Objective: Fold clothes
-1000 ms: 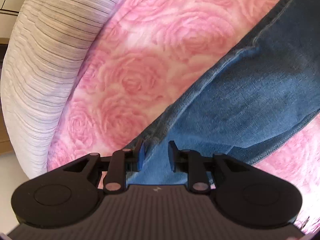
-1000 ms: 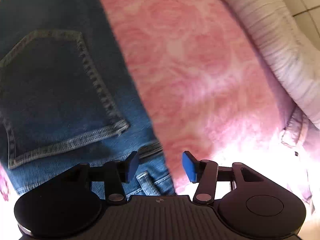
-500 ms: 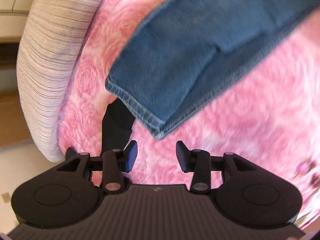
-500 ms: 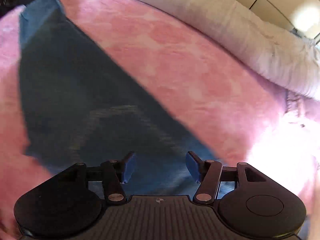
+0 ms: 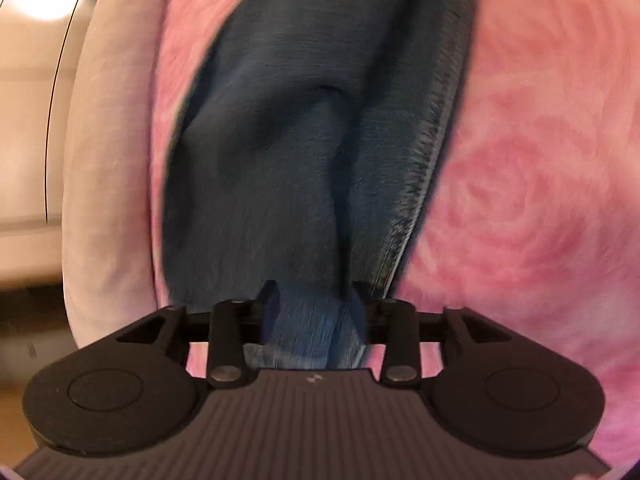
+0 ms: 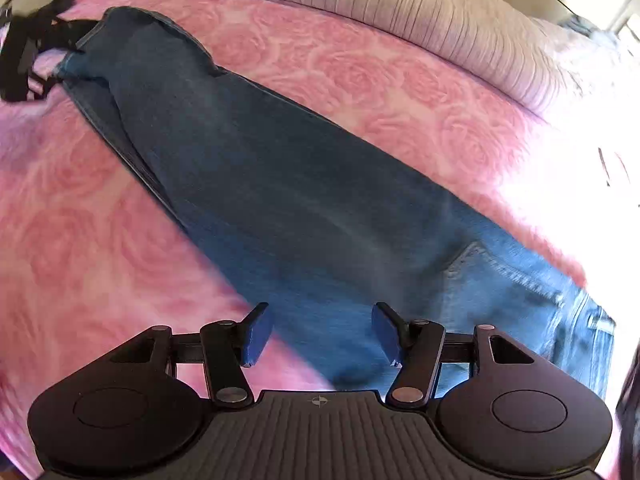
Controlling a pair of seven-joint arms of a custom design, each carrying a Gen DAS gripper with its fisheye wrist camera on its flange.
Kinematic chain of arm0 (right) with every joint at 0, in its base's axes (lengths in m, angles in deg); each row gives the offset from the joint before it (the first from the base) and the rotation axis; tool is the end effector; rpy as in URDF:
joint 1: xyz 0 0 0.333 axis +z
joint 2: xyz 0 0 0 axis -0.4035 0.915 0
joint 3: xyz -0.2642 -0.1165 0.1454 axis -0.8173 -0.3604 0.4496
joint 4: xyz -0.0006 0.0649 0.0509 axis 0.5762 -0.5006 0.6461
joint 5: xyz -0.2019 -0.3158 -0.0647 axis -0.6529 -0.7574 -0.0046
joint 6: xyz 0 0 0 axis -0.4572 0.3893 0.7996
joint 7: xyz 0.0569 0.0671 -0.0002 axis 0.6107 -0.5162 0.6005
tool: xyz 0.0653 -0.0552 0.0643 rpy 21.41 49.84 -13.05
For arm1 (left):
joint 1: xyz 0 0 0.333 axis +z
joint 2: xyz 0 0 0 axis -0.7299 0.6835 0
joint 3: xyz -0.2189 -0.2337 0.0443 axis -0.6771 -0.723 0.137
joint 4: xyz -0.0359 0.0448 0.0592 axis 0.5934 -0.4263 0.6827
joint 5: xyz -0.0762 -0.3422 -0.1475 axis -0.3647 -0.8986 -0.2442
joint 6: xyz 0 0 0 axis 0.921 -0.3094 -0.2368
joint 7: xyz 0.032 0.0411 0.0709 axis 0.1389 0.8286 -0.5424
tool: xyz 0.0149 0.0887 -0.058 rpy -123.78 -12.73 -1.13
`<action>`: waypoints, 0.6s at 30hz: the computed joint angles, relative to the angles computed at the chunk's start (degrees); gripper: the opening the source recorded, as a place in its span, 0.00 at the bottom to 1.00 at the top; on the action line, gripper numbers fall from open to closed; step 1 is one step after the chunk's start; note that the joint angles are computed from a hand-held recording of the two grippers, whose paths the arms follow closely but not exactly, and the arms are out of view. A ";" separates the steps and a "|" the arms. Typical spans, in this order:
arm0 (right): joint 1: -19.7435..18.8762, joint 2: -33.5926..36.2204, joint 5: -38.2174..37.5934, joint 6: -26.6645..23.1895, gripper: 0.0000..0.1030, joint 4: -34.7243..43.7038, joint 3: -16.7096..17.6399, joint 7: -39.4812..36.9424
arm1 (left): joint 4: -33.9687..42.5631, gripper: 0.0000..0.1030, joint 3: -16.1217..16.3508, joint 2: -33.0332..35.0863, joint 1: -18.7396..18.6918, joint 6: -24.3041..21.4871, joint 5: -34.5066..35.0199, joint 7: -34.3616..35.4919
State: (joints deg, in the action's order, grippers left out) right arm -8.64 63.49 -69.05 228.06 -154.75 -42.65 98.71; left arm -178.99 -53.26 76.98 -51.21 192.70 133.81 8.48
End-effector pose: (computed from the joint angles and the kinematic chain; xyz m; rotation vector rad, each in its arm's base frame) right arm 0.5379 0.1850 0.4812 -2.7324 0.4408 -0.3232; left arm 0.4098 -0.1102 0.3024 -0.7420 2.3243 0.4240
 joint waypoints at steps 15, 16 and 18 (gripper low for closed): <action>7.81 -6.32 -2.55 1.44 0.57 -8.20 4.31 9.61 | -9.55 0.01 5.68 -12.18 9.35 15.33 0.28 6.65; 8.06 -6.31 -2.60 1.52 0.57 -8.22 4.41 10.04 | -9.53 0.01 4.92 -11.96 10.18 15.60 1.28 5.63; 8.43 -5.82 -2.96 1.77 0.57 -7.96 4.52 10.47 | -9.23 0.04 3.71 -11.47 11.40 15.74 4.52 2.39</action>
